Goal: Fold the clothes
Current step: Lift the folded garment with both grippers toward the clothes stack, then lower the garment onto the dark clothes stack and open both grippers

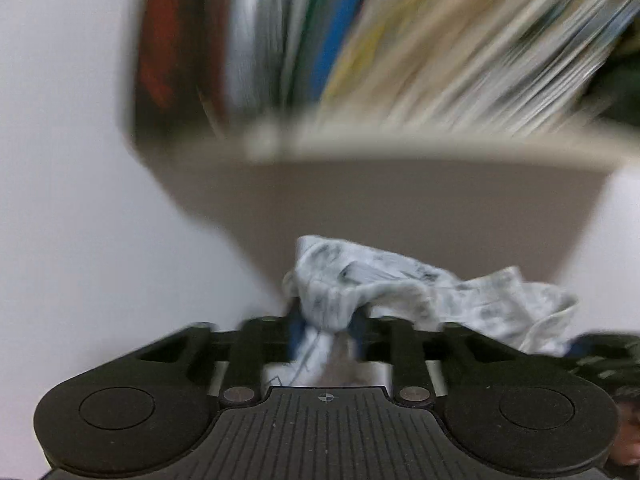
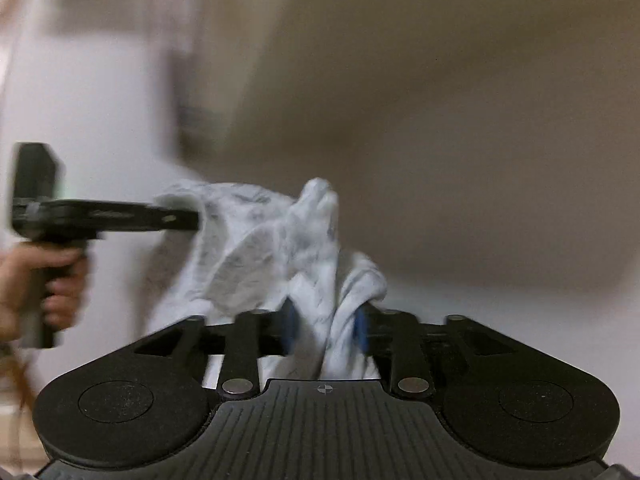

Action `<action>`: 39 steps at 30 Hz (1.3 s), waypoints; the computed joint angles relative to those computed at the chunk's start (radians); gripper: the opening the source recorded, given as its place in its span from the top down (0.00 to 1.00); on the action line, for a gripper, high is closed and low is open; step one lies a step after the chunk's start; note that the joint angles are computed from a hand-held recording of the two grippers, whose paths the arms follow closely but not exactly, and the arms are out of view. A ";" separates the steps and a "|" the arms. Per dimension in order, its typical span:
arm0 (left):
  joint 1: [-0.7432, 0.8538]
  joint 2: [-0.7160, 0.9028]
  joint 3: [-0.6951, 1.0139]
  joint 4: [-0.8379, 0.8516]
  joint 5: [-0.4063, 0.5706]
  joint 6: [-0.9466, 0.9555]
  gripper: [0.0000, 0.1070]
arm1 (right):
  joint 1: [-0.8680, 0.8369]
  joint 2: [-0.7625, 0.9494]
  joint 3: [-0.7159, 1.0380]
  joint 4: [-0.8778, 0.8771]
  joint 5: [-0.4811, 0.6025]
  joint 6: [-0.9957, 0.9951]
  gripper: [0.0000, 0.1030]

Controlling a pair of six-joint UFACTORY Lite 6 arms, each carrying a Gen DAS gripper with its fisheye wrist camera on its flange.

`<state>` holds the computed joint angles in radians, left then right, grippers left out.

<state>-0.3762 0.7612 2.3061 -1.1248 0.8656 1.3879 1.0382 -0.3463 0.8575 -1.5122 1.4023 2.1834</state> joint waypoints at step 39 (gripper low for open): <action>0.892 -0.567 -1.252 0.056 0.453 0.906 0.04 | 0.475 0.811 0.685 0.387 -0.043 -0.079 0.00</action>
<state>0.5157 0.1944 1.0543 -1.0690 1.3186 2.2937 1.5132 0.4643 1.5421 -1.1249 1.3589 2.1047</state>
